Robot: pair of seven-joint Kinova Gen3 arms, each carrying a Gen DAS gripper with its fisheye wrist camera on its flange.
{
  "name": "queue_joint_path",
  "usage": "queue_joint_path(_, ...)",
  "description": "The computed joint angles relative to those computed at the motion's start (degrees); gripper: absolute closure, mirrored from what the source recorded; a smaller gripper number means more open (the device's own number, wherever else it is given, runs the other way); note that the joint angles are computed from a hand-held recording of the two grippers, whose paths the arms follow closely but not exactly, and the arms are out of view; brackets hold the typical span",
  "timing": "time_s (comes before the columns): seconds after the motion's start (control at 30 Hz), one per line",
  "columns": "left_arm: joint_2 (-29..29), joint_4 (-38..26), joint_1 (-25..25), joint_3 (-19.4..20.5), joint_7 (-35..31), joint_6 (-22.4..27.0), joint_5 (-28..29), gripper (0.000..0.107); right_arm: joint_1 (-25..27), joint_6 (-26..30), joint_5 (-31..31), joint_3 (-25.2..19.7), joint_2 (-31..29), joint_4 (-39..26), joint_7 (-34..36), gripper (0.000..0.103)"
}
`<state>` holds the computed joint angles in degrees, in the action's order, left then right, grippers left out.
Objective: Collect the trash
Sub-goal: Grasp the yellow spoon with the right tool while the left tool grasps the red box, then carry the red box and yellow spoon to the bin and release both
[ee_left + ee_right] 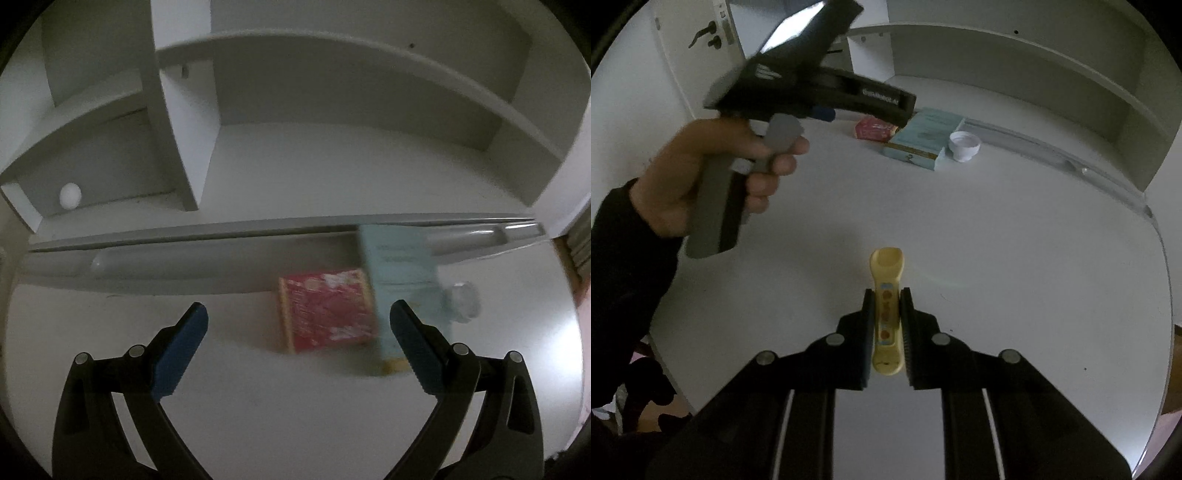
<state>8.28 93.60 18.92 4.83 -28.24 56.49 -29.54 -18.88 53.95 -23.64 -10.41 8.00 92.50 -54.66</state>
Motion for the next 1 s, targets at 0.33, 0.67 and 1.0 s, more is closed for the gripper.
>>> queue_joint_path(0.33, -0.6, 2.2, -0.7, -0.2, 0.2, -3.2, -1.4, 0.032, 1.8, 0.6, -1.9, 0.7, 0.5, -0.6, 0.2, 0.089)
queue_joint_path(0.67, -2.0, 1.4, 1.1, 0.7, 2.0, 1.8, -1.1, 0.053, 4.2, -1.3, -3.5, 2.1, -2.2, 2.4, 0.6, 0.089)
queue_joint_path(1.0, -0.6, -5.4, 13.9, 9.9, 7.1, 4.2, -6.7, 0.053, 18.2, -1.5, -9.2, 12.7, -7.3, 8.7, 5.4, 0.089)
